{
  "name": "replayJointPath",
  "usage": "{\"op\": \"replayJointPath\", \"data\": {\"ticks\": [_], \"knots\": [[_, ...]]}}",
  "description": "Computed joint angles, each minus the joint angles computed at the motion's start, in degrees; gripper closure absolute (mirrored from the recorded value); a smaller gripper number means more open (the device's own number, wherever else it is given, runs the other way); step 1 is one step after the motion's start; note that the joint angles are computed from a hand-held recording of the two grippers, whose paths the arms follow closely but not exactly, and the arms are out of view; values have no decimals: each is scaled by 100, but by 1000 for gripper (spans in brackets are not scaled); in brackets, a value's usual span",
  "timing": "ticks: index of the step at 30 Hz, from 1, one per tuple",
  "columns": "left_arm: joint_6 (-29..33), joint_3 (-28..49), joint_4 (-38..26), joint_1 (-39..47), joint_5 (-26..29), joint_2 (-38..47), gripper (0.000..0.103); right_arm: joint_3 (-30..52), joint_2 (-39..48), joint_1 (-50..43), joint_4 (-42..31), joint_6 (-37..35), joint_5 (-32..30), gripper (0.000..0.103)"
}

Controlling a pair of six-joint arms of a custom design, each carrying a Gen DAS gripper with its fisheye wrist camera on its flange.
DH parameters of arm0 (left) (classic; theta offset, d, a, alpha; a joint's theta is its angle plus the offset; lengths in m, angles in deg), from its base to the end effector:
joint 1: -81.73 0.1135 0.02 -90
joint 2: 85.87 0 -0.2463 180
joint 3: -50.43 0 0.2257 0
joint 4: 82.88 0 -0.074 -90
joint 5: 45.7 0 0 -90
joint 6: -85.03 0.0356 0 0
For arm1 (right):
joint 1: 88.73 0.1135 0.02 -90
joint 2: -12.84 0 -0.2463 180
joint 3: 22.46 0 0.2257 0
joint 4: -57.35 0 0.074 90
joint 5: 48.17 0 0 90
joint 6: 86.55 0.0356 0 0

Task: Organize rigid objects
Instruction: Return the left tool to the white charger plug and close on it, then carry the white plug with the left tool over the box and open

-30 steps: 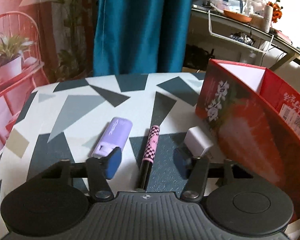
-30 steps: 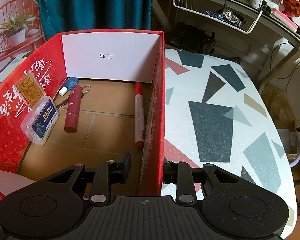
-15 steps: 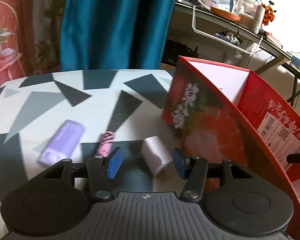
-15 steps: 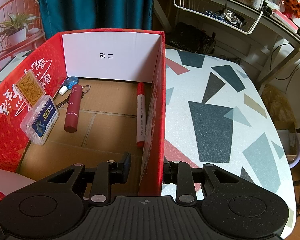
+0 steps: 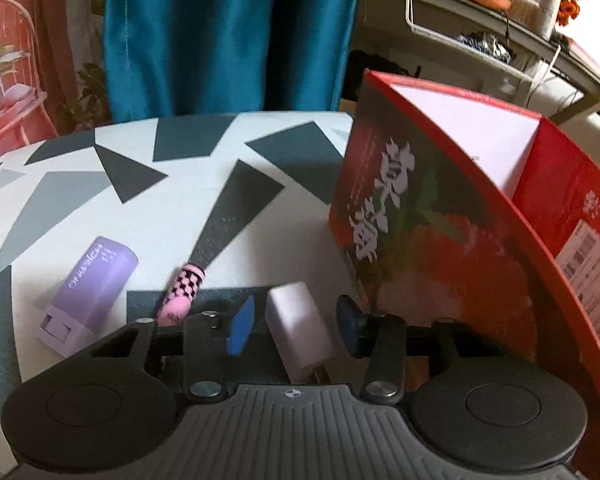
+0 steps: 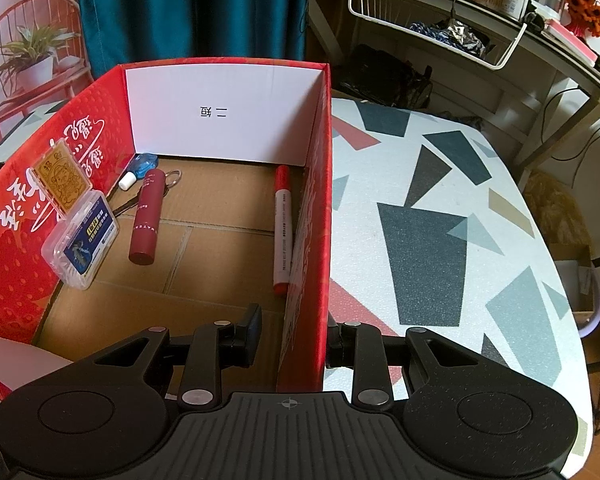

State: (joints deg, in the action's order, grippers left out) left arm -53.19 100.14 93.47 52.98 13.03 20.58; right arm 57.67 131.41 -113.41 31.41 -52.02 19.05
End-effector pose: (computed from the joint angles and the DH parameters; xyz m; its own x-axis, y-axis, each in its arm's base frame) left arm 0.2413 -0.1113 0.0702 -0.6468 -0.3722 -0.6657 -0.4443 0.8933 -0.0678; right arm 0.3336 -0.1381 0.0932 -0.6562 -0.5344 -0.5327 -0.5430 0.8247 -0.1583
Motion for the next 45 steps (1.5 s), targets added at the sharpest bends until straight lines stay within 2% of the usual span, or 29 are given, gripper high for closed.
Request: {"op": "replayJointPath", "data": {"ticks": [2, 4, 5, 6, 10, 12, 15, 23, 27, 33, 41, 45], "knots": [[17, -72, 76, -54, 5, -15, 58, -6, -5, 4, 5, 6, -4, 76], [16, -177, 129, -131, -32, -65, 64, -12, -8, 4, 11, 16, -17, 75], [28, -215, 136, -161, -46, -101, 74, -19, -11, 4, 23, 18, -21, 75], [18, -209, 4, -223, -105, -146, 78, -25, -13, 4, 29, 23, -26, 75], [12, -400, -234, -577, -234, -398, 79, -23, -18, -3, 16, 21, -41, 75], [-163, -444, -537, -873, -405, -469, 79, -25, -17, 0, 24, 11, -40, 75], [-398, -627, -669, -1209, -583, -584, 79, -20, -11, 3, 39, 8, -24, 75], [-867, -607, -1225, -1319, -784, -697, 78, -40, -18, -22, 62, 20, -65, 76], [-838, -621, -1068, -1195, -709, -601, 78, -22, -12, -25, 50, 1, -67, 76], [-1169, -544, -1100, -1278, -757, -391, 78, -35, -12, -21, 74, 11, -73, 76], [-927, -626, -1022, -1225, -653, -561, 78, -35, -22, -14, 66, -5, -59, 75], [-1108, -568, -1075, -1332, -725, -477, 78, -35, -27, -12, 62, -5, -56, 75]]}}
